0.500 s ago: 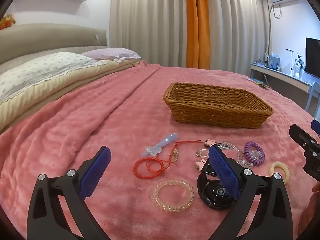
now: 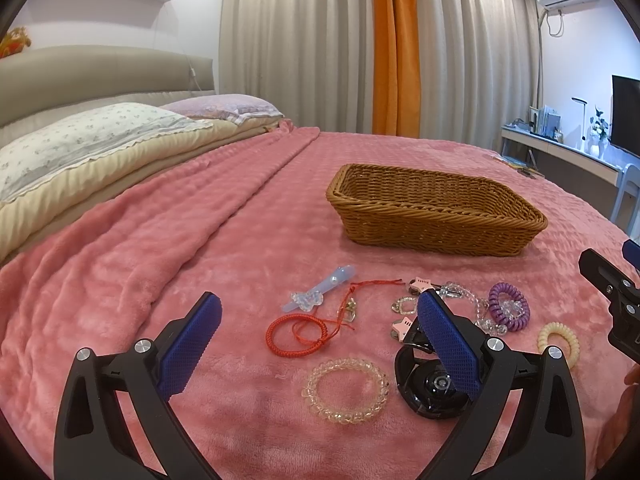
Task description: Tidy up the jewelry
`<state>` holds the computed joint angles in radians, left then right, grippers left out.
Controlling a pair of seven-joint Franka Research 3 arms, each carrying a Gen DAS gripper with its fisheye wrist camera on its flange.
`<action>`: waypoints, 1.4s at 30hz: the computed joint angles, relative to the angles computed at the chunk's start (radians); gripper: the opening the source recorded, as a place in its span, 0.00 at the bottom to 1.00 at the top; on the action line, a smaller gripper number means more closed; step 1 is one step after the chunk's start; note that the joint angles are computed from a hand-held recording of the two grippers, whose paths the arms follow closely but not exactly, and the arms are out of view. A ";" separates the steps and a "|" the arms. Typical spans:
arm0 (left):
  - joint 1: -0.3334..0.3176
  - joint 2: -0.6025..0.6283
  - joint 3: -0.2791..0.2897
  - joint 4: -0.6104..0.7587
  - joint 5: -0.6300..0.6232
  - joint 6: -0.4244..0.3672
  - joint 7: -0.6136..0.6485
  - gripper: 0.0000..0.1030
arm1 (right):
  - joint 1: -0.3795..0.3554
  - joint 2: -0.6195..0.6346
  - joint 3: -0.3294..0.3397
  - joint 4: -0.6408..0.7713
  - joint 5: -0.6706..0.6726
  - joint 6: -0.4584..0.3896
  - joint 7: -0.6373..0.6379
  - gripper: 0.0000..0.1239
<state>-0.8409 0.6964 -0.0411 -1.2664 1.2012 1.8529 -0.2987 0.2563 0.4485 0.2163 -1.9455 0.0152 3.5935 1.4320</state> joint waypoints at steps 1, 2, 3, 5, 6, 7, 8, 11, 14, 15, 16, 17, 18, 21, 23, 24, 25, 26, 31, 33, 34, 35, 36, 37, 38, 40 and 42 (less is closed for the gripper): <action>0.000 -0.001 0.000 -0.001 0.000 0.000 -0.001 0.93 | 0.000 0.000 0.000 0.000 0.000 0.000 0.000 0.77; 0.000 -0.002 0.000 -0.003 0.001 0.001 -0.002 0.93 | 0.000 0.000 0.000 0.001 -0.001 -0.002 0.001 0.77; 0.000 -0.002 0.000 -0.003 0.001 0.001 -0.002 0.93 | -0.001 0.000 0.000 0.001 -0.001 -0.003 0.001 0.77; 0.000 -0.002 0.000 -0.003 0.001 0.001 -0.002 0.93 | -0.003 0.000 0.001 0.001 -0.003 -0.003 0.002 0.77; 0.000 -0.002 0.000 -0.004 0.002 0.002 -0.003 0.93 | -0.001 0.001 0.000 0.002 -0.002 -0.002 0.002 0.77; 0.000 -0.002 0.000 -0.004 0.002 0.002 -0.003 0.93 | 0.000 0.001 0.000 0.002 -0.002 -0.003 0.002 0.77; 0.001 -0.003 0.000 -0.006 0.003 0.004 -0.003 0.93 | 0.002 0.001 -0.002 0.002 0.000 -0.003 0.000 0.77; 0.002 -0.003 -0.001 -0.008 0.004 0.012 -0.006 0.93 | 0.000 0.000 -0.001 0.001 0.000 -0.004 0.001 0.77; 0.002 -0.002 -0.001 -0.006 0.003 0.012 -0.005 0.93 | 0.001 0.000 -0.001 0.001 0.001 -0.003 0.000 0.77; 0.002 -0.001 -0.001 -0.005 0.003 0.013 -0.006 0.93 | 0.001 0.000 -0.001 0.001 0.001 -0.003 0.000 0.77; 0.001 0.001 -0.001 -0.003 0.003 0.013 -0.007 0.93 | 0.002 -0.001 -0.001 0.001 0.001 -0.004 0.000 0.77; 0.001 0.001 0.000 -0.002 0.003 0.014 -0.006 0.93 | 0.001 -0.001 -0.001 0.001 0.001 -0.004 0.000 0.77; 0.001 0.001 0.000 -0.002 0.003 0.014 -0.006 0.93 | 0.001 -0.001 -0.001 0.001 0.001 -0.004 0.000 0.77; 0.000 0.003 0.000 0.000 0.002 0.014 -0.005 0.93 | 0.000 -0.001 -0.001 0.001 0.000 -0.004 0.000 0.77; 0.000 0.003 0.001 0.000 0.001 0.014 -0.004 0.93 | -0.001 -0.001 0.001 0.001 -0.001 -0.005 0.001 0.77; 0.000 0.003 0.001 -0.001 0.001 0.015 -0.005 0.93 | 0.000 -0.001 0.000 0.002 0.000 -0.006 0.001 0.77; 0.000 0.003 0.002 -0.001 0.001 0.015 -0.005 0.93 | 0.000 -0.001 0.000 0.002 0.000 -0.006 0.001 0.77; 0.000 0.003 0.001 0.000 -0.001 0.014 -0.005 0.93 | 0.000 -0.001 0.000 0.002 0.000 -0.007 0.001 0.77; 0.052 -0.108 -0.018 -0.160 0.000 0.158 -0.119 0.93 | -0.021 -0.001 0.015 0.000 -0.018 -0.017 0.023 0.77; 0.088 -0.183 -0.034 -0.265 0.015 0.231 -0.200 0.92 | -0.037 -0.011 0.026 0.008 -0.029 -0.072 0.033 0.77; 0.108 -0.216 -0.046 -0.306 0.011 0.248 -0.219 0.92 | -0.071 -0.012 0.054 0.012 -0.053 -0.090 0.047 0.77; 0.126 -0.251 -0.060 -0.345 -0.002 0.249 -0.224 0.89 | -0.137 -0.011 0.116 0.024 -0.089 -0.135 0.061 0.77; 0.140 -0.277 -0.073 -0.377 -0.002 0.254 -0.234 0.87 | -0.196 -0.008 0.170 0.034 -0.136 -0.181 0.086 0.77; 0.157 -0.301 -0.087 -0.407 -0.005 0.268 -0.240 0.87 | -0.221 -0.006 0.189 0.042 -0.169 -0.223 0.105 0.76; 0.180 -0.325 -0.102 -0.439 -0.014 0.300 -0.240 0.87 | -0.211 -0.015 0.182 0.048 -0.132 -0.260 0.061 0.76; 0.223 -0.348 -0.127 -0.473 -0.051 0.353 -0.219 0.81 | -0.221 -0.025 0.193 0.053 -0.114 -0.318 0.030 0.72; 0.270 -0.352 -0.145 -0.498 -0.098 0.455 -0.177 0.74 | -0.300 -0.025 0.273 0.053 -0.110 -0.380 -0.025 0.68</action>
<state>-0.5711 0.3445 -0.1859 -1.7647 1.1028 2.3076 -0.4753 -0.0432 0.4232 0.4897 -1.8927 -0.0946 3.2138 1.4069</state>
